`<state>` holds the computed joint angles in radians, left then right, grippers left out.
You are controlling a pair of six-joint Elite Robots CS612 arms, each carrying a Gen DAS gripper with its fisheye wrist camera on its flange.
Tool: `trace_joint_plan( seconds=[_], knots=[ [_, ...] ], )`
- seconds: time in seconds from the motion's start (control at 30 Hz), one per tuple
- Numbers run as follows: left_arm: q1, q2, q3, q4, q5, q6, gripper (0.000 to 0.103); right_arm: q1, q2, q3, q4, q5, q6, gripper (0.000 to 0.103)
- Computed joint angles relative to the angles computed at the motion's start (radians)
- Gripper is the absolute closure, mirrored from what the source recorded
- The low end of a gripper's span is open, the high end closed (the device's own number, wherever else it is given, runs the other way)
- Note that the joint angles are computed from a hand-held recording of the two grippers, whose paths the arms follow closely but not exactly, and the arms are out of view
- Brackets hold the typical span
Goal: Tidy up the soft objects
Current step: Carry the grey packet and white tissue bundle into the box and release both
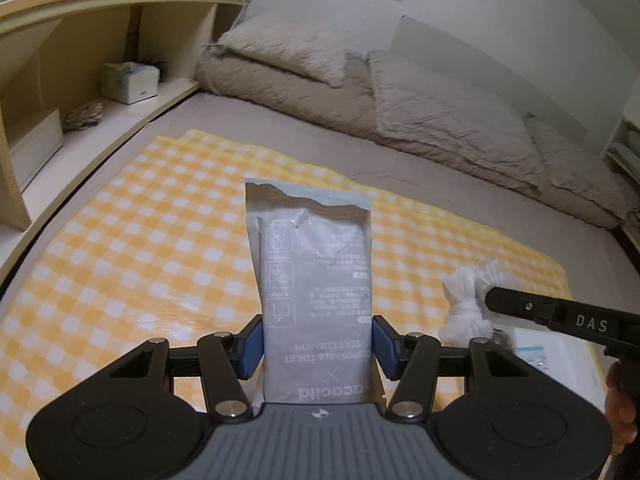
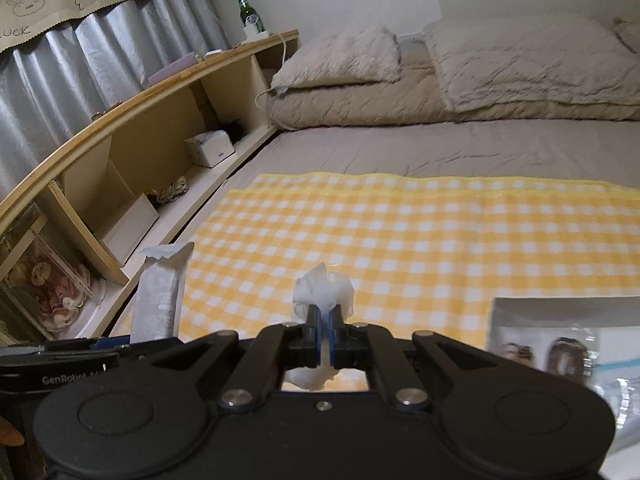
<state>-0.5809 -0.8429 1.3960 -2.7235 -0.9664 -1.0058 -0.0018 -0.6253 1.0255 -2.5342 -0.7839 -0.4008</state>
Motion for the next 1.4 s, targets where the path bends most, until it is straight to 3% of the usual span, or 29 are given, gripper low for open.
trace_joint_plan(
  seconds=[0.4,0.63,1.0,1.23,1.4],
  knots=[
    [-0.018,0.064,-0.099,-0.102,-0.062,0.129,0.049,-0.058,-0.086,0.106,-0.046,-0.047,-0.041,0.099],
    [-0.020,0.127,-0.196,-0.133,-0.134,0.188,0.049,-0.096,-0.109,0.135,-0.084,-0.053,0.002,0.099],
    [-0.014,0.251,-0.398,-0.101,-0.285,0.221,0.049,-0.153,-0.070,0.100,-0.132,-0.125,0.153,0.099],
    [-0.009,0.338,-0.547,-0.051,-0.359,0.201,0.049,-0.180,-0.037,0.062,-0.134,-0.184,0.189,0.099],
    [-0.012,0.433,-0.720,-0.010,-0.380,0.210,0.048,-0.192,-0.011,0.023,-0.130,-0.214,0.207,0.099]
  ],
)
